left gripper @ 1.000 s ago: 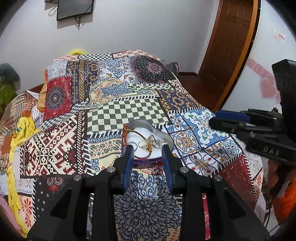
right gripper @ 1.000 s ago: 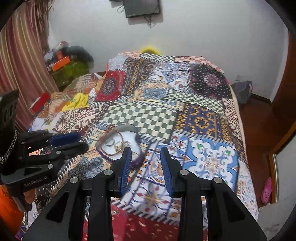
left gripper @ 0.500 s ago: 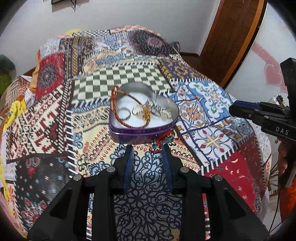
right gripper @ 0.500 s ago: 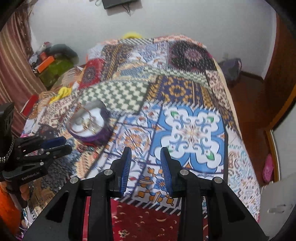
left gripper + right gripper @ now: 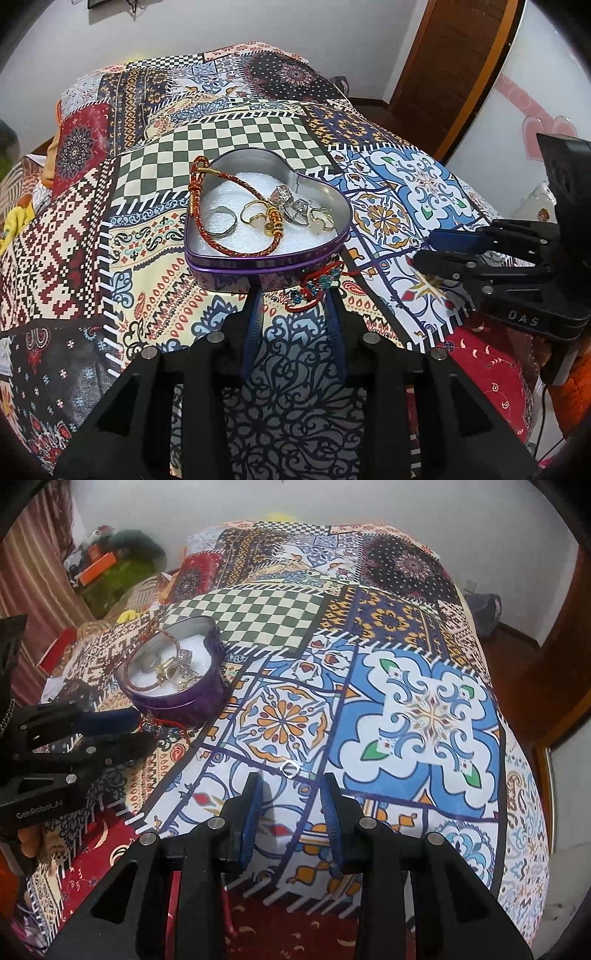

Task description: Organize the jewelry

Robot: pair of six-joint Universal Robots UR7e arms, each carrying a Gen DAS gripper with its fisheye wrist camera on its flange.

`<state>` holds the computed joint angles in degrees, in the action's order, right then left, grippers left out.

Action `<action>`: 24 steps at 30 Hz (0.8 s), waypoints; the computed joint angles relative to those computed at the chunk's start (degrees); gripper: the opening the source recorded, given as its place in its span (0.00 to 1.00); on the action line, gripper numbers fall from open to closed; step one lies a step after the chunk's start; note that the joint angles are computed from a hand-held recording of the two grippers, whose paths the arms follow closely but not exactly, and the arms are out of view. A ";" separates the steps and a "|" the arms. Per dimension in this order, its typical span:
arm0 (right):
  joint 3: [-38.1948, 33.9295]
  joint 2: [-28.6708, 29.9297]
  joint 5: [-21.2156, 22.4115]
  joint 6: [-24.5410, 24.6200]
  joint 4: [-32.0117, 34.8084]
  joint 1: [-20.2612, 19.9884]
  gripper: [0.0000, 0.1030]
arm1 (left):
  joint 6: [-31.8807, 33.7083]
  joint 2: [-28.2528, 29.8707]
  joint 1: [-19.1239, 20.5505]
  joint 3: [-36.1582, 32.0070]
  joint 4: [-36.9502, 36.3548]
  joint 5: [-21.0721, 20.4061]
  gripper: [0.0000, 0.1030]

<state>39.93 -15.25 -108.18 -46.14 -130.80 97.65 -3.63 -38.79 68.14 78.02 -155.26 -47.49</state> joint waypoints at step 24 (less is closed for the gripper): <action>-0.13 0.49 2.58 1.15 -2.32 -0.59 0.10 | 3.03 0.31 -0.74 1.09 -4.16 0.80 0.06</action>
